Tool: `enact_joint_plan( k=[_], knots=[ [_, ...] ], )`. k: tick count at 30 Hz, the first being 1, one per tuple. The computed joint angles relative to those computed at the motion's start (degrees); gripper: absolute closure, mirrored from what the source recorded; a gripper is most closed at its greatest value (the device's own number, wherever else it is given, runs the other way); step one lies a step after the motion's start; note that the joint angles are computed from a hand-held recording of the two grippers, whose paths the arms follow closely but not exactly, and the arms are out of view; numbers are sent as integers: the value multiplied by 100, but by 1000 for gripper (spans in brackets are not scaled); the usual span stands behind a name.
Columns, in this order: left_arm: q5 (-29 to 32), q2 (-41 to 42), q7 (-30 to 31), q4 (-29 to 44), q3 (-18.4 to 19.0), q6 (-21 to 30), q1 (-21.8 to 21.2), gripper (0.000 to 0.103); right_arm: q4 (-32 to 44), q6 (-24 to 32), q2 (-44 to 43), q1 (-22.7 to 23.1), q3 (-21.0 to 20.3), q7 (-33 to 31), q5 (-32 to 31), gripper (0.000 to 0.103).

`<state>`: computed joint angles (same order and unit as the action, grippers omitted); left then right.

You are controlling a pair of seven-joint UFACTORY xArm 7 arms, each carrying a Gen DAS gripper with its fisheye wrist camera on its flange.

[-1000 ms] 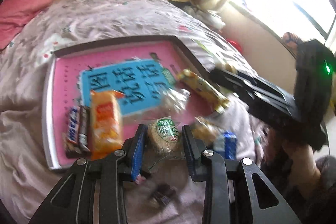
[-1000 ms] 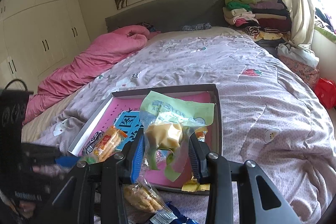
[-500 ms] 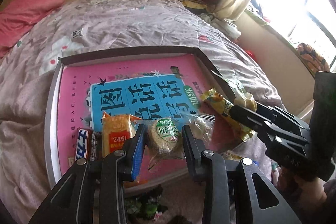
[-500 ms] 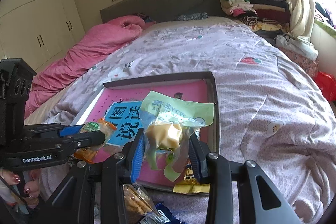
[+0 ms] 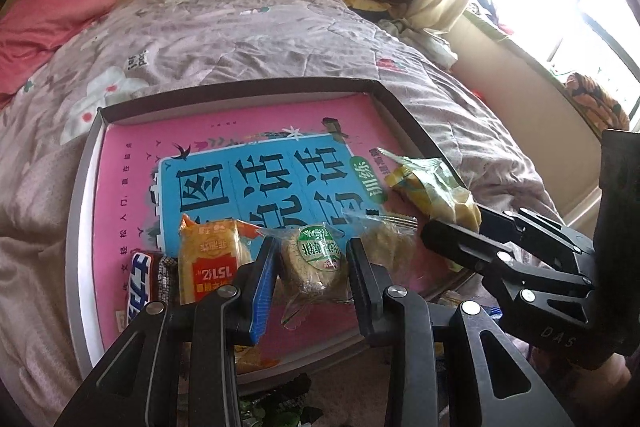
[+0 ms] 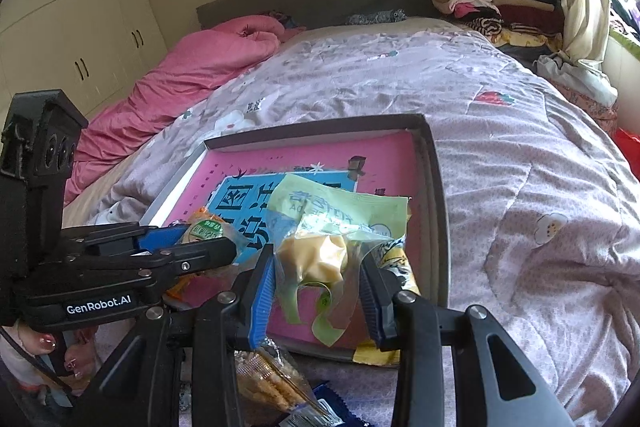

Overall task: Organize snacks
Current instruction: 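Open the left tool to drop the bread bag into the tray while the right tool releases the light-green packet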

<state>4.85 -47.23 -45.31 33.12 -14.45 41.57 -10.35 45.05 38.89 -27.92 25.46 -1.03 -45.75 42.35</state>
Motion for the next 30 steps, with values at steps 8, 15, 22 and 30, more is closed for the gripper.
enact_joint_plan(
  k=[8, 15, 22, 30],
  knots=[
    [32, 30, -15, -10, -11, 23, 7, 67, -21, 25, 50, -42, 85, 95, -122, 64],
    [55, 44, -30, -7, -18, 20, 6, 67, -18, 33, 72, -36, 81, 114, -162, 63],
    [63, 51, -14, -11, -7, 18, -10, 67, -27, 62, 62, -41, 86, 145, -206, 63],
    [20, 34, -17, -30, 27, 22, -19, 66, -17, 56, 55, -23, 43, 119, -142, 63]
  ],
)
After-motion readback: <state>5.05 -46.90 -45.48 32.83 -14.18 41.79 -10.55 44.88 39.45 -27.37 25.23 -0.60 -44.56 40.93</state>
